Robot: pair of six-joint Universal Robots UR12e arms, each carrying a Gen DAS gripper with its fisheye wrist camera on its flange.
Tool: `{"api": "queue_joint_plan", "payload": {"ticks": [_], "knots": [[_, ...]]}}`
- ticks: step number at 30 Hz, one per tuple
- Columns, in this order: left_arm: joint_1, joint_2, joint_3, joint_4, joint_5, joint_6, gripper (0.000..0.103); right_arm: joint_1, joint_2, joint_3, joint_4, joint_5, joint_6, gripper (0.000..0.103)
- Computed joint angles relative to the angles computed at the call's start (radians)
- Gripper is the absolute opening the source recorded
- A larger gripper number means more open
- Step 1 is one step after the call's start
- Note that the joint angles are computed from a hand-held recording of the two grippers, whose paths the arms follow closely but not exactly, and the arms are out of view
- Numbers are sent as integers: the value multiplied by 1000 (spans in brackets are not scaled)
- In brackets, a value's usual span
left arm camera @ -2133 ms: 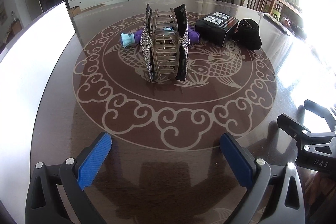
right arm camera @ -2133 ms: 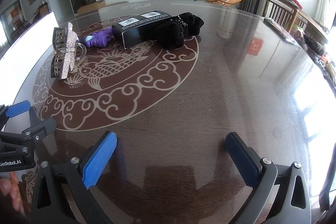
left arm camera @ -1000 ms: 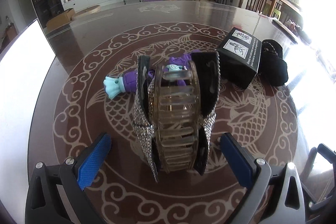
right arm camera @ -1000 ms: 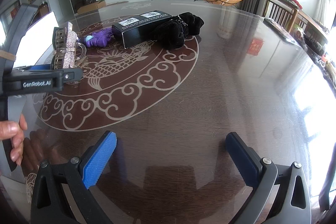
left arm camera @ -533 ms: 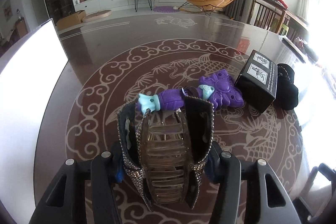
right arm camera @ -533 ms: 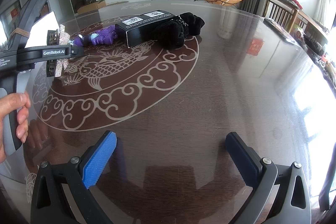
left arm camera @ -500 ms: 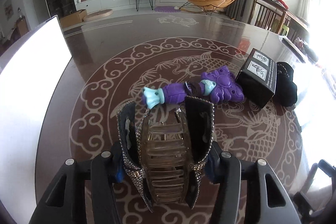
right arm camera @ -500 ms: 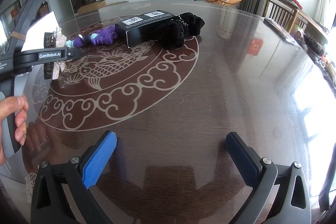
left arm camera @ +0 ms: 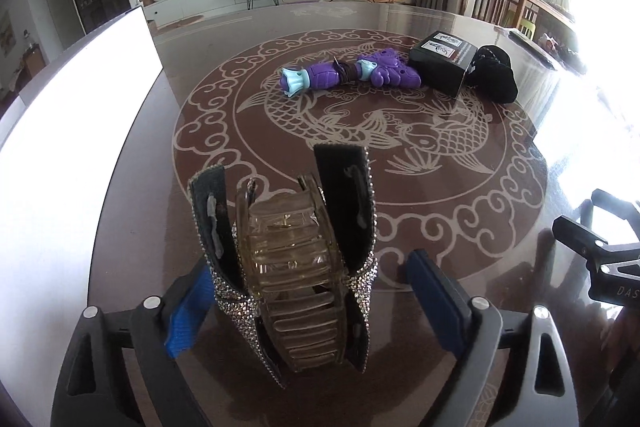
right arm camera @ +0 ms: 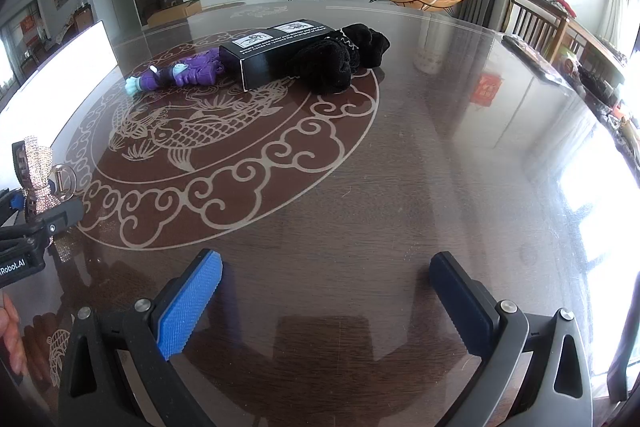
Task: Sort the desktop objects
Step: 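Lift the hair claw clip off the table with the left gripper, then hold the claw clip in the left gripper while the right gripper grasps the black fuzzy hat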
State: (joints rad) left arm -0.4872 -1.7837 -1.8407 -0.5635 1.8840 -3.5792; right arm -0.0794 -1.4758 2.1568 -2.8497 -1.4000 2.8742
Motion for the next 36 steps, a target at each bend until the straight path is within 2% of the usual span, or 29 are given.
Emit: {"api": "queue_joint_plan", "payload": {"ticks": [2,23,27,30,33,36], "knots": [[6,1,2,-15,-14,-24,103,0,0,0,0,0,0,103],[8,5,-4,-17,-20,-35,103,1,1,0,-2,0,2,103],[7,6,-5,-16,-20,-37,103,0,16,-47,88,25,-55,103],[7,6,-4,-16,-19,-37,103,-23,53,-102,99,131,17,101],[7,5,-4,-16,-20,-37,103,-39,102,-173,65,205,181,97],[7,7,-6,-16,-21,-36,103,-29,155,-268,126,210,283,80]]}}
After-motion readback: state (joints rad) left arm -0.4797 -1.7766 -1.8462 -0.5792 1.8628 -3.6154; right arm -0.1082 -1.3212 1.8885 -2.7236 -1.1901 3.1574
